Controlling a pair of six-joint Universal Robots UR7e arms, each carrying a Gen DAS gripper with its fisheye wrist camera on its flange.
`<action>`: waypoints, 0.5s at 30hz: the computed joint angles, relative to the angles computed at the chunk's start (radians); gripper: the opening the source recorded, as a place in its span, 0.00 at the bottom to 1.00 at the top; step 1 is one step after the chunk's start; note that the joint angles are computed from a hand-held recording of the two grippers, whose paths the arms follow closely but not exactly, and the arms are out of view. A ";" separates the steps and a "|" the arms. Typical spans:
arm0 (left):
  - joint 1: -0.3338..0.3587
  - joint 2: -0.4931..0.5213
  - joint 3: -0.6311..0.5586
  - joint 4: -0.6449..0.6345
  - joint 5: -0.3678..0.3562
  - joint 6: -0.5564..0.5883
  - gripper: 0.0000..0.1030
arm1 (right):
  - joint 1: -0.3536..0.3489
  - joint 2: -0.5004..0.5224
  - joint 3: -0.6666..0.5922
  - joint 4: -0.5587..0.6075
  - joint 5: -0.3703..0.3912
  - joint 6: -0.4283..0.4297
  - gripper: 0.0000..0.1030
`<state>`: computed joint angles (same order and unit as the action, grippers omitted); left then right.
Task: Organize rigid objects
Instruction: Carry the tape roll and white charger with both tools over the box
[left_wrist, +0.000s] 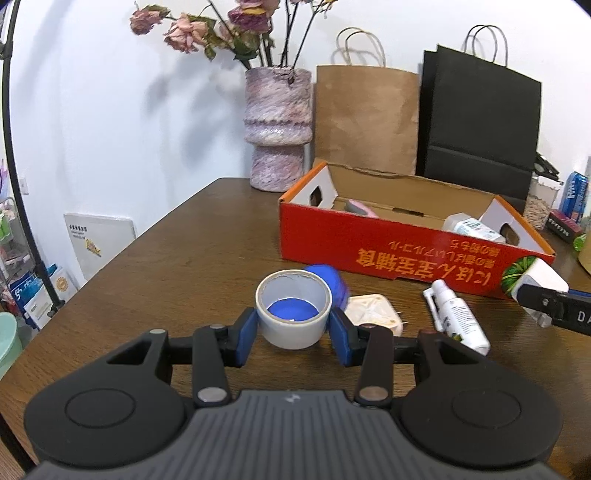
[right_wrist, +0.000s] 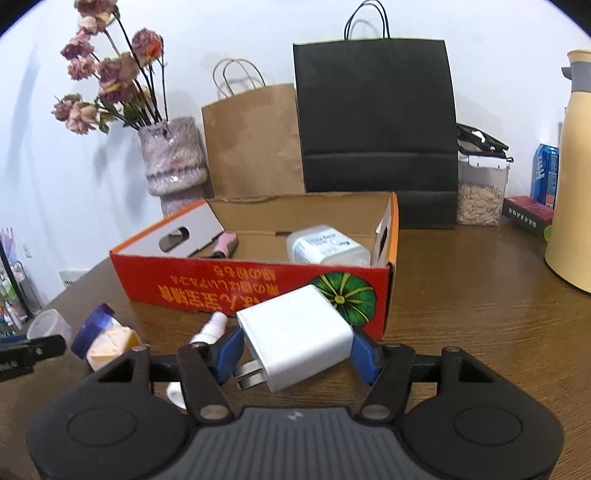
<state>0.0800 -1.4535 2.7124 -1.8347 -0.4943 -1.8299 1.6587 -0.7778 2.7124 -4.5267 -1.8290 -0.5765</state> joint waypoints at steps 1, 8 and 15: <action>-0.008 0.003 -0.001 0.001 0.000 0.001 0.42 | 0.006 0.001 0.002 -0.009 0.002 -0.001 0.60; -0.031 0.018 -0.023 -0.001 0.013 0.018 0.42 | 0.045 0.010 0.015 -0.067 0.005 -0.001 0.60; -0.009 0.025 -0.062 -0.005 0.074 0.063 0.42 | 0.078 0.007 0.014 -0.090 0.005 0.004 0.60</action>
<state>0.0711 -1.4284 2.6500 -1.8399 -0.4206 -1.7668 1.7371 -0.7705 2.7259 -4.6165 -1.8240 -0.5726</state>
